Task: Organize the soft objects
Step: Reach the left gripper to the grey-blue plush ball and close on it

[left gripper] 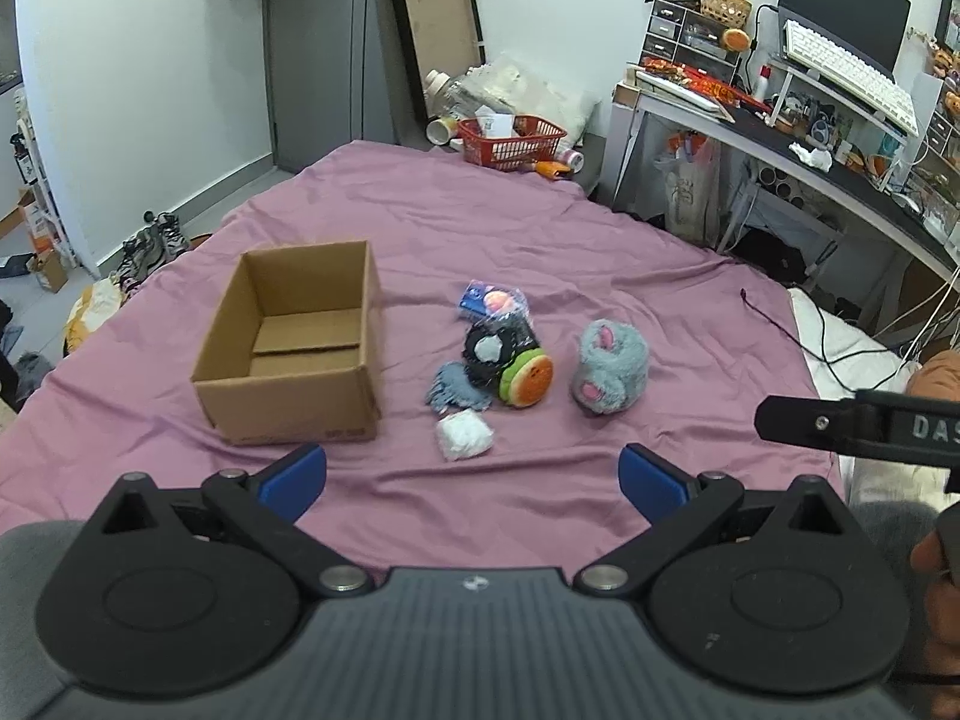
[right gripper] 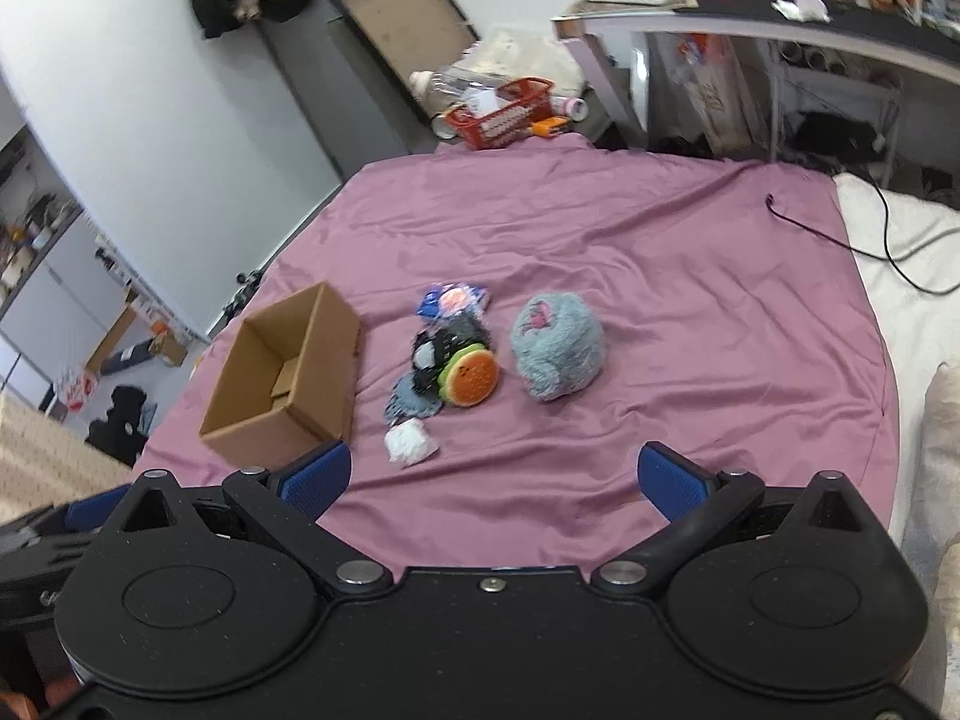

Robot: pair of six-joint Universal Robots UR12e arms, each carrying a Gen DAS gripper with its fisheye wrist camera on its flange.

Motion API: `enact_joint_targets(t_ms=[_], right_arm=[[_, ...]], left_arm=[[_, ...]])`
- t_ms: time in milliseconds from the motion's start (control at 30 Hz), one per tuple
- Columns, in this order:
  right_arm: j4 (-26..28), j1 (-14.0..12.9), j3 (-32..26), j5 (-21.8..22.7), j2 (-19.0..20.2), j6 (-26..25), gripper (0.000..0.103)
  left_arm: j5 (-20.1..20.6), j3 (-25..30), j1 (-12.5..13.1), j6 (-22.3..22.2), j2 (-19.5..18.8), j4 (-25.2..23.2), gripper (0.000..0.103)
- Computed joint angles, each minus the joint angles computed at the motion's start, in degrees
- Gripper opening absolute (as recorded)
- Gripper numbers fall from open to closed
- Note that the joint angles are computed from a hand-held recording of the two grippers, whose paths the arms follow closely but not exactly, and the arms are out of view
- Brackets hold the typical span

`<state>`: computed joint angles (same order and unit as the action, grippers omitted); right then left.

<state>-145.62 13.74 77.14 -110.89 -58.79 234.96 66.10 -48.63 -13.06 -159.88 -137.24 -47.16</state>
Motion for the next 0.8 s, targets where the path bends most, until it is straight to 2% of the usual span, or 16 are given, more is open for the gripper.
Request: enact_joint_targets(t_ms=[300, 467, 667, 800], right_arm=[[-4.84, -2.33, 2.37, 0.88, 0.21, 3.37, 0.101], [-7.45, -3.94, 3.63, 3.25, 0.66, 6.97, 0.086], [-9.53, -5.94, 4.14, 6.35, 1.80, 11.46, 0.075], [-9.78, -7.09, 3.99, 8.22, 2.54, 13.67, 0.073]], left_arm=[[-1.21, 5.19, -1.29, -2.55, -3.59, -0.96, 0.101], [-1.71, 8.46, -2.18, -3.44, -5.85, -1.32, 0.098], [-2.86, 15.18, -3.22, -5.79, -10.07, -4.33, 0.084], [-3.39, 22.45, -3.91, -7.08, -14.18, -9.31, 0.072]])
